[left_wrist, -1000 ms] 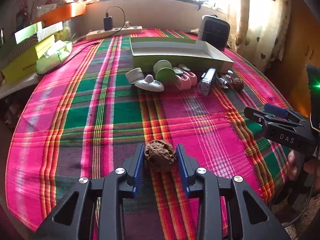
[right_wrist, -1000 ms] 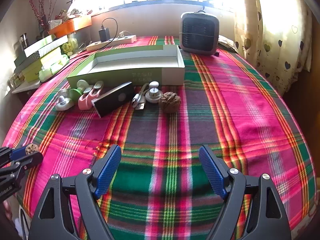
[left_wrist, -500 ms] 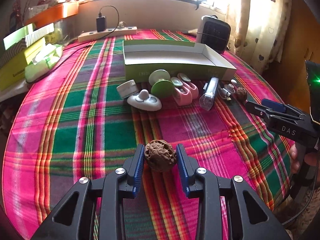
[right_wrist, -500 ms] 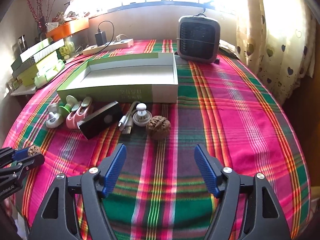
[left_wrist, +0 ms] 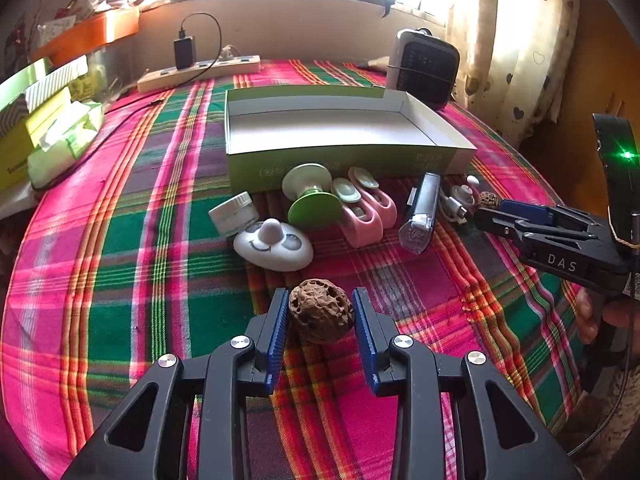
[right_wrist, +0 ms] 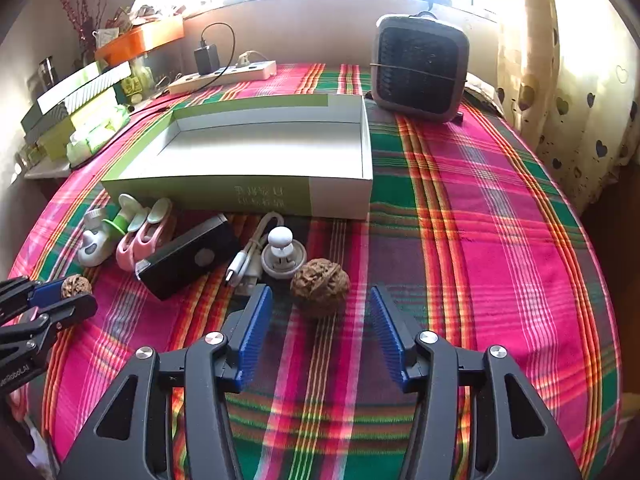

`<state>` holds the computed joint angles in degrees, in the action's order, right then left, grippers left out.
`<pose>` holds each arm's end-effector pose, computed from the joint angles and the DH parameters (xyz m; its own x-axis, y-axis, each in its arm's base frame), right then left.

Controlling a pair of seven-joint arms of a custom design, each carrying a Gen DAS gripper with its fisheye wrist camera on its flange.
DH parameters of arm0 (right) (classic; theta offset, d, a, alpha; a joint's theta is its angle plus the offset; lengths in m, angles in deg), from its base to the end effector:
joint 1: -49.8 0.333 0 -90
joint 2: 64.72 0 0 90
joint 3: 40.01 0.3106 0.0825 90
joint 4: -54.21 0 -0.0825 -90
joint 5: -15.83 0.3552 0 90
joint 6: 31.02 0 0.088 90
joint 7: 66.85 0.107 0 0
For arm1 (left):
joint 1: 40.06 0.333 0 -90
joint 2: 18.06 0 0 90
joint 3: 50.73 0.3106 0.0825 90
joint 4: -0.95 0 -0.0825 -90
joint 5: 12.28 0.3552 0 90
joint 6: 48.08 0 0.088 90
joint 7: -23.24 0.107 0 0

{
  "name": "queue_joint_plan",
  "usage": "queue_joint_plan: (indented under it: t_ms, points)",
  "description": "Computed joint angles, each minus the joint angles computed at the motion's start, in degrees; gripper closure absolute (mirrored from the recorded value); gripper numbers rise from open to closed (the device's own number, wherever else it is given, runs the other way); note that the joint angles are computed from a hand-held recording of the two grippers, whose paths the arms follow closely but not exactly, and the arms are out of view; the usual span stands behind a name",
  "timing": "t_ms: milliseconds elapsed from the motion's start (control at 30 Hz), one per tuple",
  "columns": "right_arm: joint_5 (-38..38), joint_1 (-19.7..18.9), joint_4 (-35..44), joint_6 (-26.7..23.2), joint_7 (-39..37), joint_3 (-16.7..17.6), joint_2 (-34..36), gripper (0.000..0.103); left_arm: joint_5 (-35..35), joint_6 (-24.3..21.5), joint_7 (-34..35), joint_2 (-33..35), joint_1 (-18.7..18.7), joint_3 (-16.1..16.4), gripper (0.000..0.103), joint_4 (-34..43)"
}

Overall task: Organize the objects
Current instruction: 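Close the left tool on its walnut while the right tool grasps the other walnut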

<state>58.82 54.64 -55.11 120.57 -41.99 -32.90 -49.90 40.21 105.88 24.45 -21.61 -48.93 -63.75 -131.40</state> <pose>0.6140 0.1060 0.4214 0.6860 -0.7273 -0.0223 -0.5700 -0.5181 -0.6377 0.4625 -0.2143 0.4194 0.3551 -0.9262 0.1270 -0.6934 -0.3521 -0.6287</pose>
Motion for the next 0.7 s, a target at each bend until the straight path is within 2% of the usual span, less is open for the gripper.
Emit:
queue_joint_plan:
  t_ms: [67,200,700]
  points:
    - [-0.7,0.2,0.7,-0.5,0.7,-0.1,0.4,0.061,0.0,0.3,0.2,0.3,0.1,0.1,0.073,0.2]
    - [-1.5,0.2,0.9,-0.3,1.5,0.0,0.8,0.071,-0.2,0.8,0.8,0.4,0.1,0.3,0.073,0.3]
    - [-0.7,-0.1,1.0,-1.3,0.4,0.2,0.6,0.071,-0.3,1.2,1.5,-0.1,0.4,0.1,0.073,-0.3]
